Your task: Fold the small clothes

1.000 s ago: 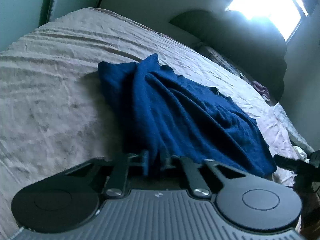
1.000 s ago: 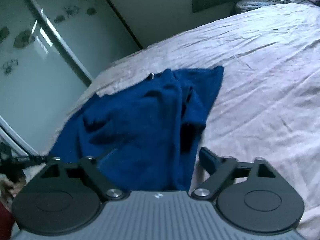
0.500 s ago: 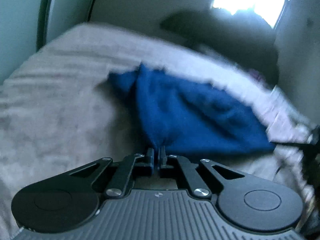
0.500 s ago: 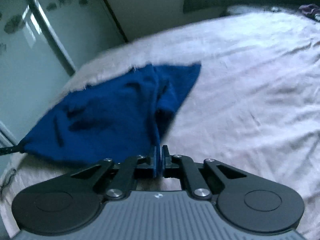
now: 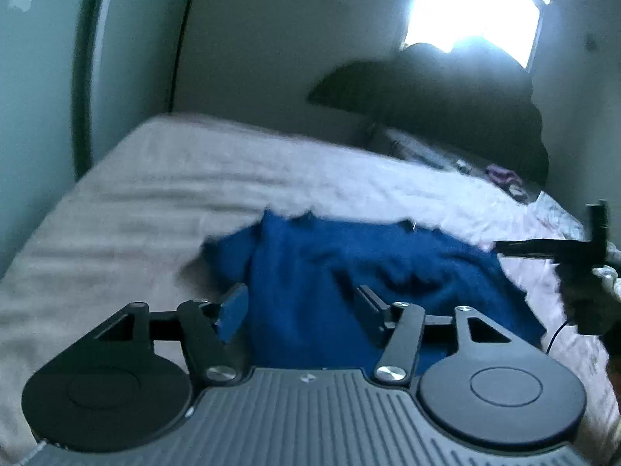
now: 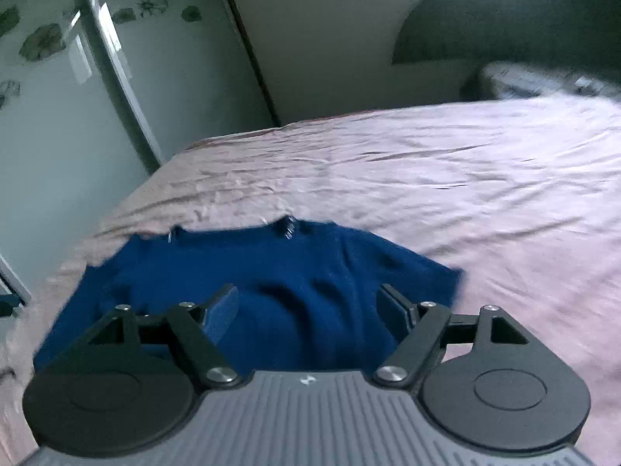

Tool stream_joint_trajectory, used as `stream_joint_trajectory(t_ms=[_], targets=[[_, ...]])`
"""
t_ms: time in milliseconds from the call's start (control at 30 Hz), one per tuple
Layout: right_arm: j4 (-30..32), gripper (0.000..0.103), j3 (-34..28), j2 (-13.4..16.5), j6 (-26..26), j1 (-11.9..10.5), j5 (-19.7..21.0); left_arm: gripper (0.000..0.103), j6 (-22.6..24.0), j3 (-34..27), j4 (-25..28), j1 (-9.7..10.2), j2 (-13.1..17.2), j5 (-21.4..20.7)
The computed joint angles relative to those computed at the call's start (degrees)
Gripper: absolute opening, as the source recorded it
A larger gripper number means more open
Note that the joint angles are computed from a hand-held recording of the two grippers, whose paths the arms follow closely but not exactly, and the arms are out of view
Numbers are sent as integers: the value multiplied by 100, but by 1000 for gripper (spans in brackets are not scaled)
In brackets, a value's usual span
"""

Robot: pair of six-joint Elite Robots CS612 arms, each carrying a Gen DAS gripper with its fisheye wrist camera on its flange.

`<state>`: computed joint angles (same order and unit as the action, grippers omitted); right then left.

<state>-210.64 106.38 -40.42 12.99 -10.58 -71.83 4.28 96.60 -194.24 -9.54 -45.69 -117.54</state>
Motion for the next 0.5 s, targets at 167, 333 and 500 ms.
stream_joint_trajectory(t_ms=[167,333,500], targets=[[1040,77,-858,305,-278,187,-368,69,282,-424,142,-339,262,301],[1651,77,-1321,528,-1119,452,-1498,69,349,-861,276,-599,636,1074],[1477,86,-1408,592,-1184,657,-2661,63,205,-1373,1249,-631,882,1736]])
